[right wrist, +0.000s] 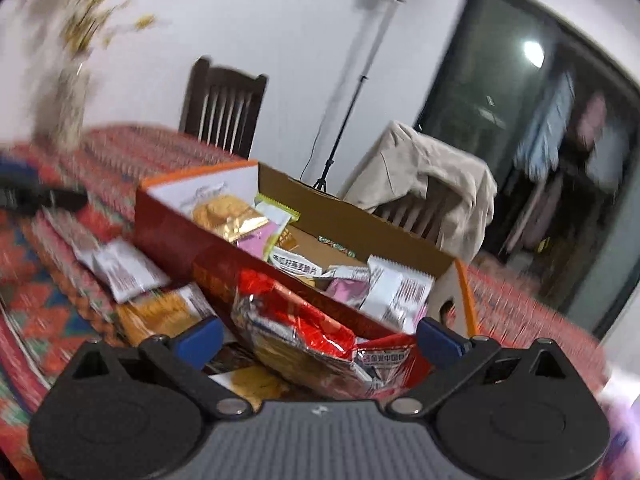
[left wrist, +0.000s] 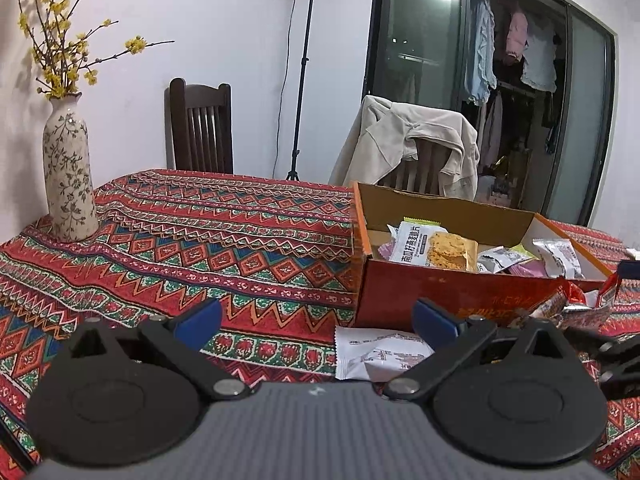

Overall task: Organize snacks
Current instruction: 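Withdraw both tools from the box toward the remaining snacks, then grasp a red snack packet with the right gripper while the left grasps a white packet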

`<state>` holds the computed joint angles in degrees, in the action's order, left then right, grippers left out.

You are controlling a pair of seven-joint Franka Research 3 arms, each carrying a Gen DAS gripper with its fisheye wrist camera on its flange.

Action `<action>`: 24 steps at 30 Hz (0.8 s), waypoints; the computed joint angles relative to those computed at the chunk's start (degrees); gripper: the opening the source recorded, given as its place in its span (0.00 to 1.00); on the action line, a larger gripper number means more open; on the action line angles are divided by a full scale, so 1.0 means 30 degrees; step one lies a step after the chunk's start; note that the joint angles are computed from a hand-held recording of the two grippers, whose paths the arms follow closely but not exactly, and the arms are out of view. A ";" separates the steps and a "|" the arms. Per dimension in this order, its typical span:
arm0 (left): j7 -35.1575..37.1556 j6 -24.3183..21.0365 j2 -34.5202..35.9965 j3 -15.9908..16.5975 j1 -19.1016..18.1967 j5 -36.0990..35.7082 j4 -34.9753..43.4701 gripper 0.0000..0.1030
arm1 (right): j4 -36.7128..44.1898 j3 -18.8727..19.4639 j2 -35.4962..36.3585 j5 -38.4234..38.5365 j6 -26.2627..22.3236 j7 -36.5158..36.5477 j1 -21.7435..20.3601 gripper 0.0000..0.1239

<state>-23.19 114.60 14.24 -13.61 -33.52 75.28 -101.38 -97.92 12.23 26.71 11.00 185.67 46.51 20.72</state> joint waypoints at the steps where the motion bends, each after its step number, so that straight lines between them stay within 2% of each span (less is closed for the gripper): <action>1: -0.0044 0.0048 -0.0042 0.0001 0.0008 0.0009 -0.0045 1.00 | 0.0117 -0.0106 0.0142 -0.0491 0.0004 -0.0523 0.0091 0.83; 4: -0.0149 0.0182 -0.0158 -0.0015 0.0044 0.0052 -0.0160 1.00 | 0.0714 -0.1831 0.0533 -0.1061 -0.0413 -0.0779 0.1541 0.83; 7: -0.0390 0.0317 -0.0325 -0.0048 0.0080 0.0220 -0.0347 1.00 | 0.1031 -0.2376 0.0809 -0.1231 -0.1010 -0.0808 0.2001 0.80; 9: -0.0494 0.0256 -0.0381 -0.0087 0.0092 0.0267 -0.0400 1.00 | 0.0954 -0.2984 0.0867 -0.1974 -0.1292 -0.0167 0.2463 0.61; 11: -0.0616 0.0317 -0.0454 -0.0116 0.0143 0.0269 -0.0469 1.00 | 0.0505 -0.2533 0.0800 -0.1568 -0.0717 -0.1039 0.2207 0.54; 13: -0.0730 0.0404 -0.0521 -0.0141 0.0199 0.0278 -0.0543 1.00 | 0.0309 -0.3420 0.0691 -0.1720 -0.0647 -0.0887 0.3010 0.51; 14: -0.0754 0.0397 -0.0536 -0.0156 0.0214 0.0280 -0.0557 1.00 | 0.0338 -0.3899 0.0687 -0.1799 -0.0779 -0.0753 0.3423 0.42; 15: -0.0774 0.0377 -0.0547 -0.0170 0.0223 0.0285 -0.0566 1.00 | 0.0345 -0.4267 0.0652 -0.1865 -0.0935 -0.0600 0.3721 0.39; 17: -0.0818 0.0369 -0.0580 -0.0198 0.0231 0.0314 -0.0596 1.00 | 0.0087 -0.3537 0.0482 -0.1767 -0.0685 -0.0678 0.3096 0.34; 18: -0.0854 0.0364 -0.0603 -0.0210 0.0236 0.0326 -0.0624 1.00 | -0.0057 -0.2850 0.0337 -0.1625 -0.0705 -0.0807 0.2502 0.25; 21: -0.0791 0.0344 -0.0609 -0.0245 0.0269 0.0225 -0.0616 1.00 | -0.0774 -0.1815 -0.0157 -0.1174 0.0020 -0.0878 0.1589 0.21; 24: -0.0758 0.0405 -0.0613 -0.0257 0.0300 0.0111 -0.0612 1.00 | -0.1668 0.0527 -0.0725 -0.0773 0.0876 -0.0992 -0.0486 0.20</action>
